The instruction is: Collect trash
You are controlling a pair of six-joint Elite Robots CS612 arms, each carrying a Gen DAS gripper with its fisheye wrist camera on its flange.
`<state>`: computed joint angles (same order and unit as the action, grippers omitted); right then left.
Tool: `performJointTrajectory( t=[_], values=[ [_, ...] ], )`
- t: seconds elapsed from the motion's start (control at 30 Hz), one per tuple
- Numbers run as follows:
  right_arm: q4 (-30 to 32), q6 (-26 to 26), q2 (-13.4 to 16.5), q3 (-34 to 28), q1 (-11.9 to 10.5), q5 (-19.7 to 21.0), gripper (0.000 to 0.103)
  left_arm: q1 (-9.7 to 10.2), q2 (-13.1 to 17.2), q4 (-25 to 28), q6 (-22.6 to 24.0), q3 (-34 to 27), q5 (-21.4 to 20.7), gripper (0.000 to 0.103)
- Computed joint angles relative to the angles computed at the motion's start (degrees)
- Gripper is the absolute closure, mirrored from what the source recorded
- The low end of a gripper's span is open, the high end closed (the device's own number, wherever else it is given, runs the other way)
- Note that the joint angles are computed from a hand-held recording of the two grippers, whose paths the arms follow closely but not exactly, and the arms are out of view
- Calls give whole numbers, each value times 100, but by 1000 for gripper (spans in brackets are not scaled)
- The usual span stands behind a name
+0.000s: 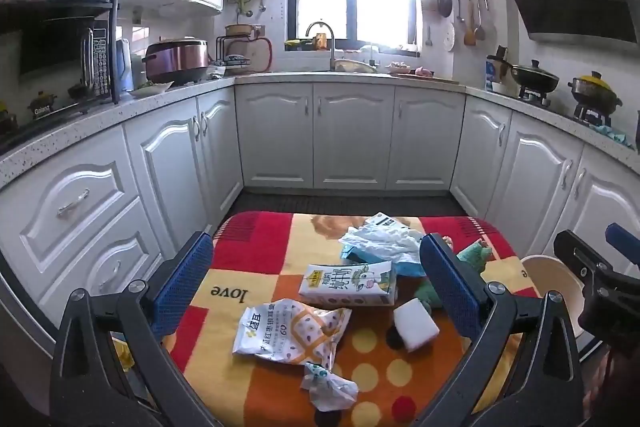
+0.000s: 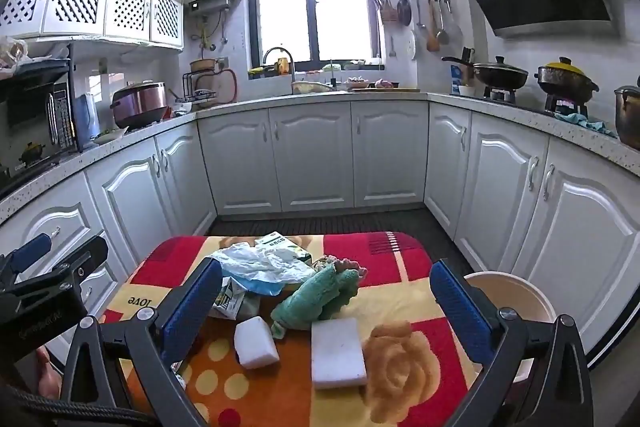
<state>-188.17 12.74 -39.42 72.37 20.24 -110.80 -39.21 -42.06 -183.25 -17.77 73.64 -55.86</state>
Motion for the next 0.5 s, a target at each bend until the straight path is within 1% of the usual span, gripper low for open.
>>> performJointTrajectory(
  t=[0.5],
  values=[
    [-70, -58, -2, -16, 3, -15, 0, -27, 28, -169, -70, 11, 24, 0]
  ],
)
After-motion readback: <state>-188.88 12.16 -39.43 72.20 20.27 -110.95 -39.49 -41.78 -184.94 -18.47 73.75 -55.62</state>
